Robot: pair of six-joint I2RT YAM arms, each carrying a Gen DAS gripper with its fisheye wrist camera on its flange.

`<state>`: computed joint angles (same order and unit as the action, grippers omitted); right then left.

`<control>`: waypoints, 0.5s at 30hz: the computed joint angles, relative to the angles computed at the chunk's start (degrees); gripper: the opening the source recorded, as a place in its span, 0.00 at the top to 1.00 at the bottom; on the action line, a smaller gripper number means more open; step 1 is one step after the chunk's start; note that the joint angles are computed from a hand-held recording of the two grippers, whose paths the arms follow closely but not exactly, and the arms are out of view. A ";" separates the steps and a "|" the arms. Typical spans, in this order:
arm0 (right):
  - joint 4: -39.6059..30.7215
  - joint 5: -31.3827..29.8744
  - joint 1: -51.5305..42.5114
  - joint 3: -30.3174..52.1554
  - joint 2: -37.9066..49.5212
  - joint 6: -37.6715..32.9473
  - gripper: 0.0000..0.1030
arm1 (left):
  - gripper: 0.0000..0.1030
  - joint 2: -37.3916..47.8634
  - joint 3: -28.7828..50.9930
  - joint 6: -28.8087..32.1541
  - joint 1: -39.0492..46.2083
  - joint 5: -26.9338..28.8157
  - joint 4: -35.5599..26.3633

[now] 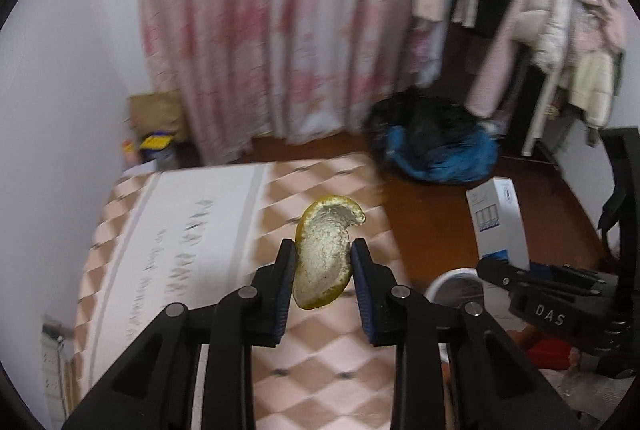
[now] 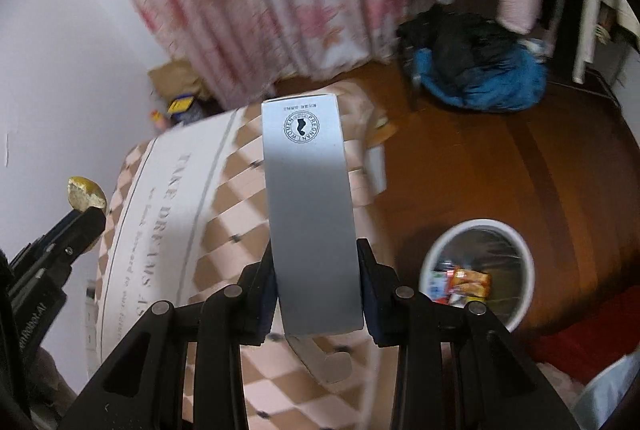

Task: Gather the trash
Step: 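Carry the lemon peel and white box over the white bin and open both tools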

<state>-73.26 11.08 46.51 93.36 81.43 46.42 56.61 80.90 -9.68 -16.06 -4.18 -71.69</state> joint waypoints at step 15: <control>-0.80 -21.86 -63.17 -33.77 -26.23 -37.09 0.64 | 0.76 30.59 0.80 -22.82 -39.85 -8.71 16.74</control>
<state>-74.06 -10.78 -16.66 59.60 55.20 9.33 87.20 81.71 -32.49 -55.91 -12.89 -54.95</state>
